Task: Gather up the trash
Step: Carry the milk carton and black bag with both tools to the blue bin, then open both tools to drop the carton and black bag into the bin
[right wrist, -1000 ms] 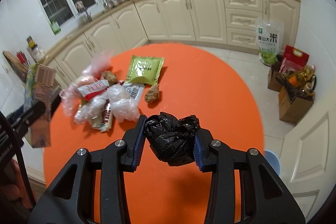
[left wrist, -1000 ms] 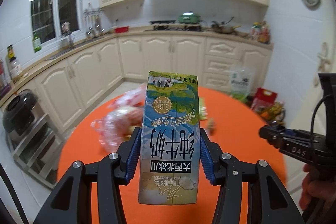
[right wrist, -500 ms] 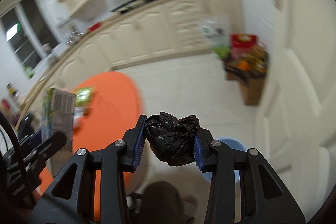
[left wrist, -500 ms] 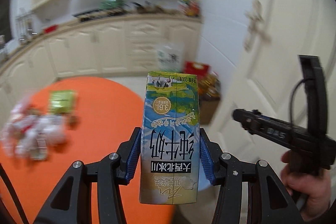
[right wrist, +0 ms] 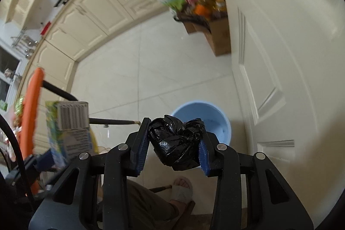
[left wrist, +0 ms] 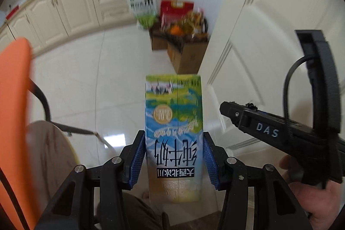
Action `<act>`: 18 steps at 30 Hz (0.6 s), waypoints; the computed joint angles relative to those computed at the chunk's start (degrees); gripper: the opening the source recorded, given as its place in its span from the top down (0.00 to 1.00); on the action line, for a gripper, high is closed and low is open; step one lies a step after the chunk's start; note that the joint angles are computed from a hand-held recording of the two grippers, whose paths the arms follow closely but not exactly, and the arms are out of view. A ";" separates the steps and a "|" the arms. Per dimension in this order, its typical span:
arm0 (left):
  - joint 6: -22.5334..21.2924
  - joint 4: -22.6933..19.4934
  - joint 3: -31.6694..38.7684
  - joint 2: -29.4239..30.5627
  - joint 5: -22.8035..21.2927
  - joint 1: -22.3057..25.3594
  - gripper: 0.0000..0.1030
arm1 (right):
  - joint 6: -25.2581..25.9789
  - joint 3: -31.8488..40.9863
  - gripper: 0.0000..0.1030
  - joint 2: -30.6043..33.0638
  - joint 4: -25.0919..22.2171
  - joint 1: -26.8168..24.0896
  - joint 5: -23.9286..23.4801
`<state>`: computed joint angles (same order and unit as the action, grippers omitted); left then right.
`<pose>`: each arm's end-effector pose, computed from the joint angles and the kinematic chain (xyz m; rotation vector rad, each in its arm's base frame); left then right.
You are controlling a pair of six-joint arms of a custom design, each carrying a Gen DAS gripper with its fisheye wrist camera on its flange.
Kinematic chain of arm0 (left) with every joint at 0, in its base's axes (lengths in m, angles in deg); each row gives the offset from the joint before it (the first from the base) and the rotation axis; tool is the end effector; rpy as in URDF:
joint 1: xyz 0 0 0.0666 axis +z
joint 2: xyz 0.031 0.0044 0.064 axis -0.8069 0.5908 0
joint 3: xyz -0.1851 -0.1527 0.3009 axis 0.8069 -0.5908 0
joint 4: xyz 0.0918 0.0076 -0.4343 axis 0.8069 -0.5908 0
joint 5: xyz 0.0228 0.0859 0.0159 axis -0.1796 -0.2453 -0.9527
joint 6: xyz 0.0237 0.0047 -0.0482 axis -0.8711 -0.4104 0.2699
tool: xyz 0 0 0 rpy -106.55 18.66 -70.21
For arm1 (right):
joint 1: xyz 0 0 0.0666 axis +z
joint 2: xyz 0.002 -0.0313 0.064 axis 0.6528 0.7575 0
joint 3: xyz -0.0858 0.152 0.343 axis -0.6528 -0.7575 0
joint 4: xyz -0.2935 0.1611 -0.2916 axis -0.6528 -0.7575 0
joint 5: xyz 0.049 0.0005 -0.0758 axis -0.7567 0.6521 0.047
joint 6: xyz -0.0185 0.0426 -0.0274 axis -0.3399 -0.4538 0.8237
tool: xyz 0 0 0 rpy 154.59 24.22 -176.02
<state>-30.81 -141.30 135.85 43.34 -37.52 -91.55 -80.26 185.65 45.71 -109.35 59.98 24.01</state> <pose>0.4256 -0.3223 0.4883 0.0997 2.7016 -0.1226 0.6042 0.2171 0.4037 0.1743 2.7221 0.5047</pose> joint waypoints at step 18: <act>-0.39 -5.52 19.02 22.67 -1.28 2.94 0.25 | -2.40 0.01 0.32 10.16 1.20 -3.20 -7.99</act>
<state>-31.20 -146.82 154.87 66.01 -38.80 -88.61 -82.66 185.66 55.86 -108.15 56.78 16.02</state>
